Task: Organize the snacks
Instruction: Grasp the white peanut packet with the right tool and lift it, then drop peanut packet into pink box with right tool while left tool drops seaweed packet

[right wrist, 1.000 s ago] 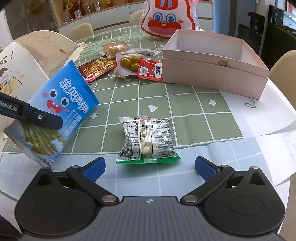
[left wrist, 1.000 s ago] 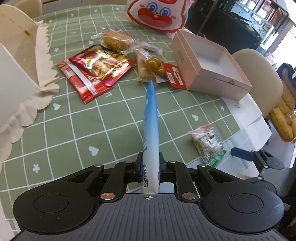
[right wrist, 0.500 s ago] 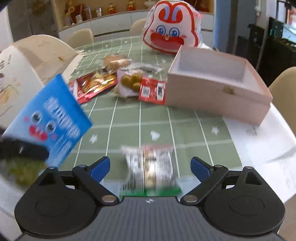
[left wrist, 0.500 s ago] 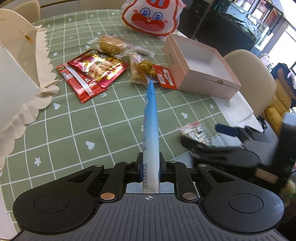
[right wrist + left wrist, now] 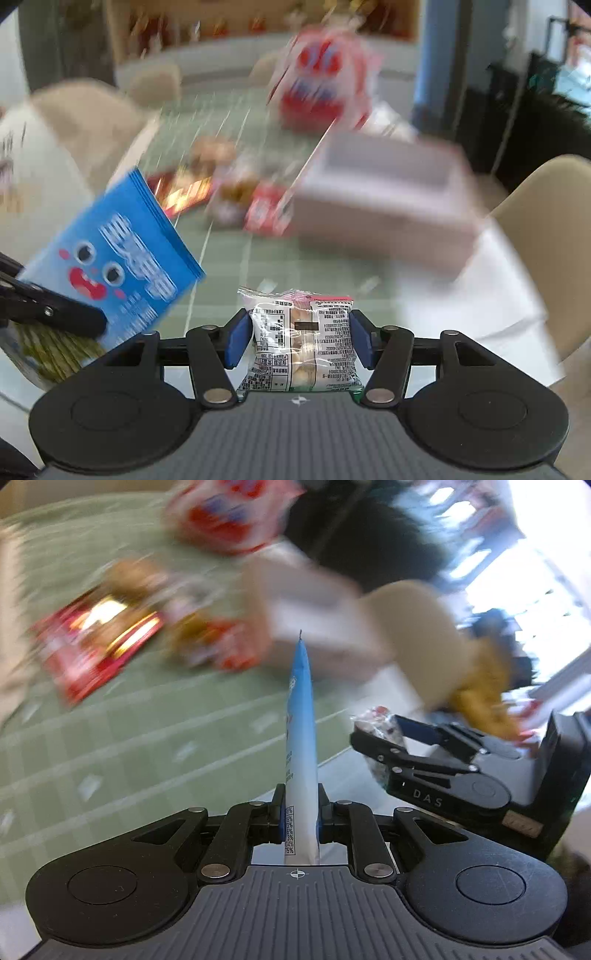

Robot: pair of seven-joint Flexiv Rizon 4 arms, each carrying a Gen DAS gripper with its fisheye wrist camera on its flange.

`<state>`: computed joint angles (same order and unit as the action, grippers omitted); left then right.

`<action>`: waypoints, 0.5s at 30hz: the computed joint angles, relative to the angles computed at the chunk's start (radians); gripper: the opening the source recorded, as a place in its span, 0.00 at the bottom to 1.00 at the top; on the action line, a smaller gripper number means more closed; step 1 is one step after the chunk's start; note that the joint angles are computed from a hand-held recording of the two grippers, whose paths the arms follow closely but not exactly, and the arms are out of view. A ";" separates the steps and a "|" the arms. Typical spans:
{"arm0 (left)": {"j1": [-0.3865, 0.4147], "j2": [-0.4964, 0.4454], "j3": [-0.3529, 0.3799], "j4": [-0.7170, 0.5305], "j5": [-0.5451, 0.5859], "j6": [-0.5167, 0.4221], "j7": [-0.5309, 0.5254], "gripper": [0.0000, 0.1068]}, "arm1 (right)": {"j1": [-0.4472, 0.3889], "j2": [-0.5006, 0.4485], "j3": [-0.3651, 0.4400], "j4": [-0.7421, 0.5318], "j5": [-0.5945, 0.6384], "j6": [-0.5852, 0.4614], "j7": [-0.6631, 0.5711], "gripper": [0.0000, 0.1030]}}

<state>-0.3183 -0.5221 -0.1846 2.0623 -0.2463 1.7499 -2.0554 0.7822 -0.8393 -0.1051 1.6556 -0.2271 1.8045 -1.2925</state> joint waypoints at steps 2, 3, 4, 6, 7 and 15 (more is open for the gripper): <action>0.129 -0.019 -0.120 -0.073 0.052 0.020 0.067 0.16 | 0.085 0.031 -0.146 0.006 0.076 0.048 0.019 0.55; 0.168 -0.035 -0.156 -0.109 0.061 0.025 0.084 0.16 | 0.108 0.038 -0.192 -0.004 0.107 0.052 0.023 0.55; 0.206 -0.063 -0.191 -0.164 0.067 0.027 0.101 0.16 | 0.122 0.045 -0.226 -0.020 0.132 0.045 0.029 0.55; 0.231 -0.137 -0.208 -0.295 0.061 0.009 0.135 0.16 | 0.152 0.047 -0.301 -0.060 0.177 0.013 0.060 0.56; 0.230 -0.187 -0.206 -0.372 0.042 -0.007 0.142 0.16 | 0.164 0.044 -0.336 -0.075 0.187 0.002 0.075 0.56; 0.244 -0.634 -0.301 -0.896 -0.019 -0.205 0.229 0.19 | 0.187 -0.032 -0.455 -0.179 0.132 -0.150 0.214 0.56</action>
<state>-0.0741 -1.1563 -0.4860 1.1660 -0.2654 1.5448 -1.8260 0.9694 -0.8714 -0.5599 1.4768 -0.0953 1.6544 -1.0788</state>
